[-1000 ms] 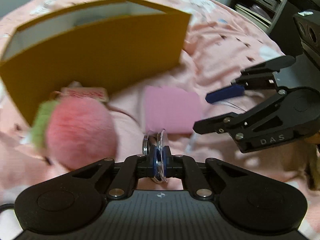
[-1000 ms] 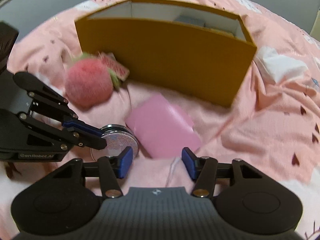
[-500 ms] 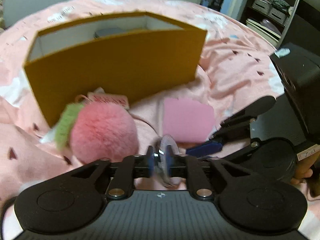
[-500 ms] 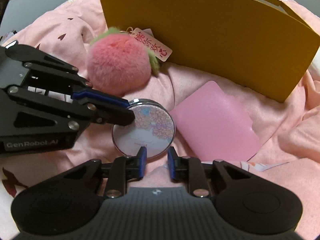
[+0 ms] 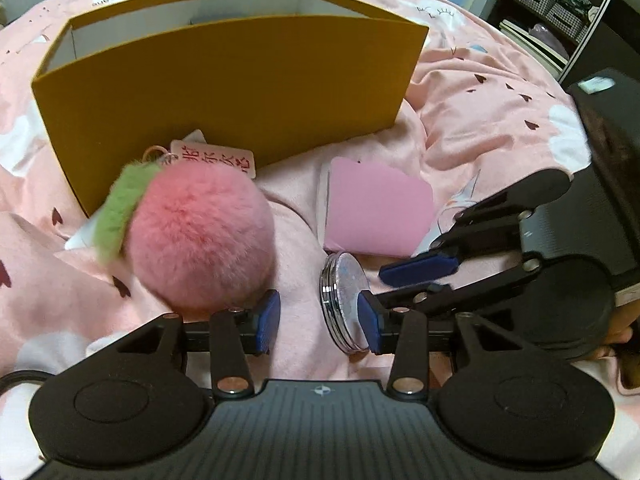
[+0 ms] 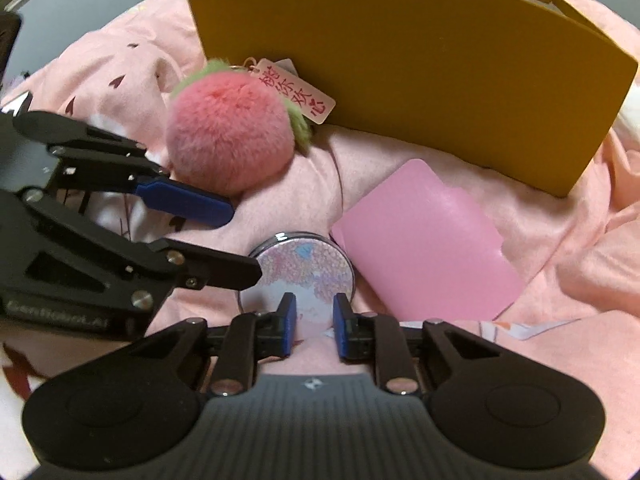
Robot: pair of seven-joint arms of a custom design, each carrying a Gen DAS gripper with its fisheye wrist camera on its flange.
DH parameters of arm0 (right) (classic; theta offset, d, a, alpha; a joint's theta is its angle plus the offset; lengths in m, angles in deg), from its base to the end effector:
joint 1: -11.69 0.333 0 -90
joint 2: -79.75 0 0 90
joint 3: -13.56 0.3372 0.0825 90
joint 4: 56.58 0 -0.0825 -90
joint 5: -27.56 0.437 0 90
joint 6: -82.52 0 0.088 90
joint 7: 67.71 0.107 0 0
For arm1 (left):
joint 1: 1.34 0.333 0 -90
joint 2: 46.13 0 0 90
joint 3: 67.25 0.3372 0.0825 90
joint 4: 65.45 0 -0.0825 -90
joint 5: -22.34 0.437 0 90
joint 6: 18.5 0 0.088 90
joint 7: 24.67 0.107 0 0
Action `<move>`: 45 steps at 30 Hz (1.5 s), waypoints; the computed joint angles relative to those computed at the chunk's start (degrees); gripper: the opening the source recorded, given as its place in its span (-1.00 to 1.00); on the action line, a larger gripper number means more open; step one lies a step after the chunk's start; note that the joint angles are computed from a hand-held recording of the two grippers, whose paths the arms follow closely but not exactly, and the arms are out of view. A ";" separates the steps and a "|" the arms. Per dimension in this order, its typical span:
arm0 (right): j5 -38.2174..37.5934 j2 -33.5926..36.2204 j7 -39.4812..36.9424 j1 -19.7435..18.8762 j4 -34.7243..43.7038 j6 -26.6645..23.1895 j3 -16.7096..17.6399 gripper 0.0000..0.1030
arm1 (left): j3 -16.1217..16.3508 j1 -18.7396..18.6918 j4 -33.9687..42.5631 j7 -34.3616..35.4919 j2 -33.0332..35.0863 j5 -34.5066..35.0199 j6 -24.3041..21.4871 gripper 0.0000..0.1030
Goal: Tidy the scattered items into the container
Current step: 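Lift the compact with the left gripper while the right grasps the pink card case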
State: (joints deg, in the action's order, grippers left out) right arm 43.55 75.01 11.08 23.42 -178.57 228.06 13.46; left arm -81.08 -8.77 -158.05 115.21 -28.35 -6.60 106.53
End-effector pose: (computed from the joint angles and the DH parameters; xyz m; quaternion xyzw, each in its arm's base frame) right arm 0.5968 0.1194 0.4962 -0.7491 0.6077 -0.0964 0.2453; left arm 0.6831 -0.2645 0.4842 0.2791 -0.9171 0.2837 0.0234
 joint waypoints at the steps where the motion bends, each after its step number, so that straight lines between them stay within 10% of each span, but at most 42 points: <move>1: -1.01 -0.44 -0.36 -0.06 -0.20 -0.09 0.06 -0.55 | -0.04 0.04 0.36 0.10 0.25 -0.01 -0.60 -0.05; 13: -15.75 -2.36 5.05 -3.66 0.75 -1.09 -1.36 -0.22 | -0.36 -1.01 4.49 -1.76 3.70 1.75 -5.95 -0.33; 34: 4.28 13.45 -12.78 -8.75 18.41 -14.03 0.63 0.38 | -0.08 -0.16 1.31 -2.31 0.40 -0.43 -1.89 -0.67; 45: -2.78 6.93 -12.06 -6.29 13.39 -13.55 0.78 -0.32 | 0.33 1.04 1.25 -2.20 -0.30 -2.23 -2.26 -0.67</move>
State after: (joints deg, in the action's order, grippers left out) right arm 40.77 81.94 -0.98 17.13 -165.18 214.51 14.23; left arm -80.75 -7.73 -156.80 113.01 -28.65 -8.83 104.26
